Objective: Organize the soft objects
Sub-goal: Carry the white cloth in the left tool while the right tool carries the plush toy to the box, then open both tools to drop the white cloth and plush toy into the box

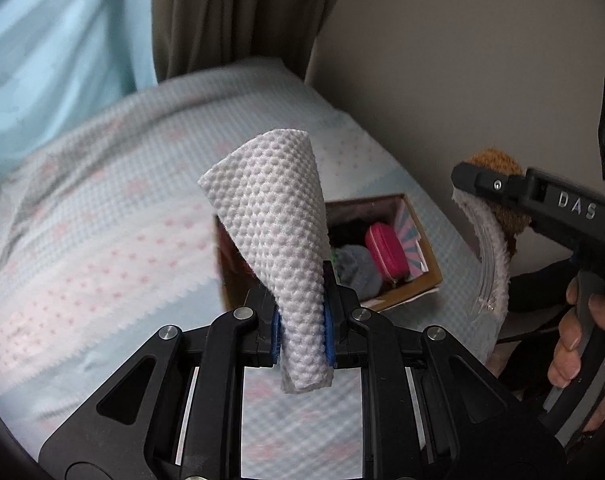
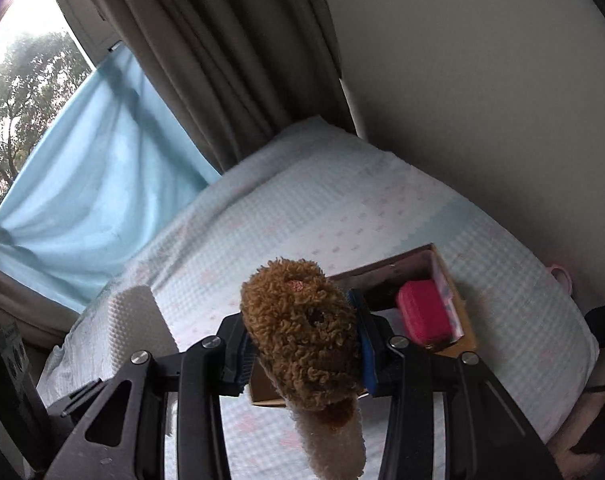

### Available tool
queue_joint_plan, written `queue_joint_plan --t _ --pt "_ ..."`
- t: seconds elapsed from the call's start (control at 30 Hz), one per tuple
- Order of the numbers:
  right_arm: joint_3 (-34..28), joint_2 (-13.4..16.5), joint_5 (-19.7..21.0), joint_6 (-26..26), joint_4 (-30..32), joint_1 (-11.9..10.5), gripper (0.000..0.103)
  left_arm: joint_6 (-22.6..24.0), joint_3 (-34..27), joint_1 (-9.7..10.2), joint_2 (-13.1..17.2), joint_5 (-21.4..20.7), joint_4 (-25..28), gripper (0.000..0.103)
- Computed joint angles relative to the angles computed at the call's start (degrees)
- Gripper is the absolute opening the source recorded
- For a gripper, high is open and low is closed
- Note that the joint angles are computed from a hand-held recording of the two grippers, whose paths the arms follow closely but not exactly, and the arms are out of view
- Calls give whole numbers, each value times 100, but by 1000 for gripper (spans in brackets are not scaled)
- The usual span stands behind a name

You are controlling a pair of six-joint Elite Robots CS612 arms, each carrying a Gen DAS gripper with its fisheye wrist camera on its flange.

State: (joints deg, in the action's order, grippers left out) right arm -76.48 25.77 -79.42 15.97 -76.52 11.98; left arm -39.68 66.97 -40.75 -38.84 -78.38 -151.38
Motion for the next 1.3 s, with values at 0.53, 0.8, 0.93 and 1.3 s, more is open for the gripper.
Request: queue_joint_plan --t 0.53,0.8,0.93,1.3 --pt "1537 -276 904 -1283 642 -353 39 -1171 -2289 82 1563 -754 2091 14" --pt "2316 -515 1159 -1552 790 -304 44 -1282 -2733 131 1823 -737 2739 65" --pt "2525 -601 1084 -1557 796 -279 75 -1183 -2740 141 1810 -707 2744 103" --pt "1959 -427 747 -1167 854 -320 87 -968 -2167 104 1368 -479 2604 103"
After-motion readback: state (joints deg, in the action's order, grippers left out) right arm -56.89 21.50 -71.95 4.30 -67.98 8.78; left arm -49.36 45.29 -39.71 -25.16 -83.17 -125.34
